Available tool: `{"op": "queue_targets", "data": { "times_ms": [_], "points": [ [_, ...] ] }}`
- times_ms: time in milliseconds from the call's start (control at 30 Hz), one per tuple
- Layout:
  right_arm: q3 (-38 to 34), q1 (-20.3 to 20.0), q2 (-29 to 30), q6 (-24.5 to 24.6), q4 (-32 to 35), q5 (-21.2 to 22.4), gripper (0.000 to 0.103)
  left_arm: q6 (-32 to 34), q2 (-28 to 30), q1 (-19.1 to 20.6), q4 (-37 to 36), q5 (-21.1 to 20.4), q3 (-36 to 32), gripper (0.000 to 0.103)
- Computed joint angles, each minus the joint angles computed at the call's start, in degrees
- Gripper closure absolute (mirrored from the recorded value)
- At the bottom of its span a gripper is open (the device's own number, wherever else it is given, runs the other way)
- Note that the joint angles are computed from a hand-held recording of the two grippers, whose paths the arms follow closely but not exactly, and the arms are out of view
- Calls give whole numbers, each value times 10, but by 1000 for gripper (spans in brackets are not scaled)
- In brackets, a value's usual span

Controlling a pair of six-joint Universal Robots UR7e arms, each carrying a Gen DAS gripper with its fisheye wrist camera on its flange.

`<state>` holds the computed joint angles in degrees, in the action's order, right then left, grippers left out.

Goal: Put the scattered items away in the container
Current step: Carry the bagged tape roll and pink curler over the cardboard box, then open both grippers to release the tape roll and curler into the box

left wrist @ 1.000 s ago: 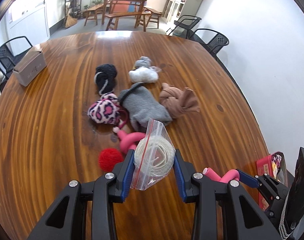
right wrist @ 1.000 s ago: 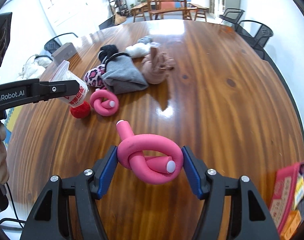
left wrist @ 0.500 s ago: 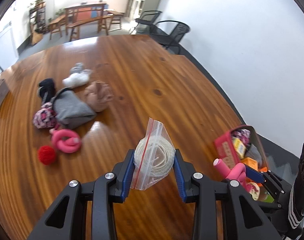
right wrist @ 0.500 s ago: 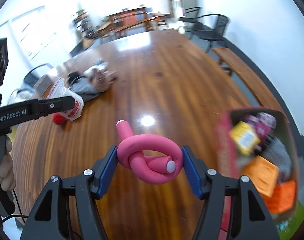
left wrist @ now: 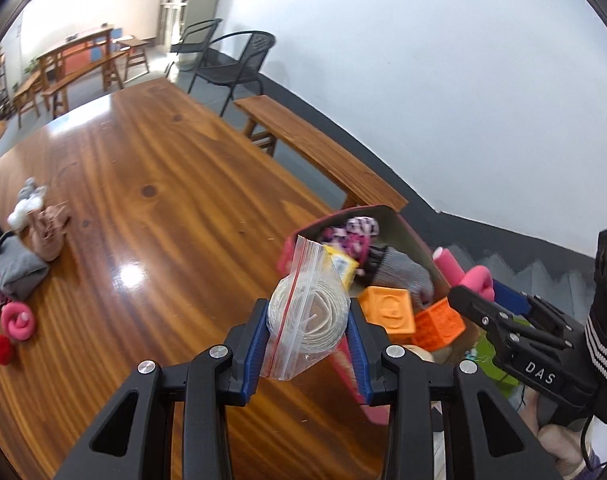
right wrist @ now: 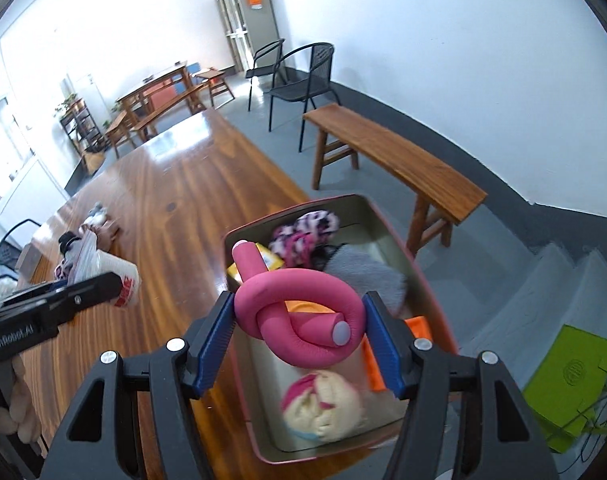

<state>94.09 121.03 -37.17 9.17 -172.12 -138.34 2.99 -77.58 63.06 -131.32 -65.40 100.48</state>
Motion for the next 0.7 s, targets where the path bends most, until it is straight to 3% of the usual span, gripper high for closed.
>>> {"op": "queue_targets", "data": {
  "times_ms": [300, 600, 700],
  "points": [
    [6, -9, -23, -52, -55, 2, 35, 15, 32, -47, -20, -9, 6, 64],
    [-50, -20, -3, -117, -70, 32, 35, 23, 66, -54, -29, -11, -10, 64],
    [-63, -27, 3, -119, -58, 45, 35, 12, 75, -50, -7, -14, -22, 42]
  ]
}}
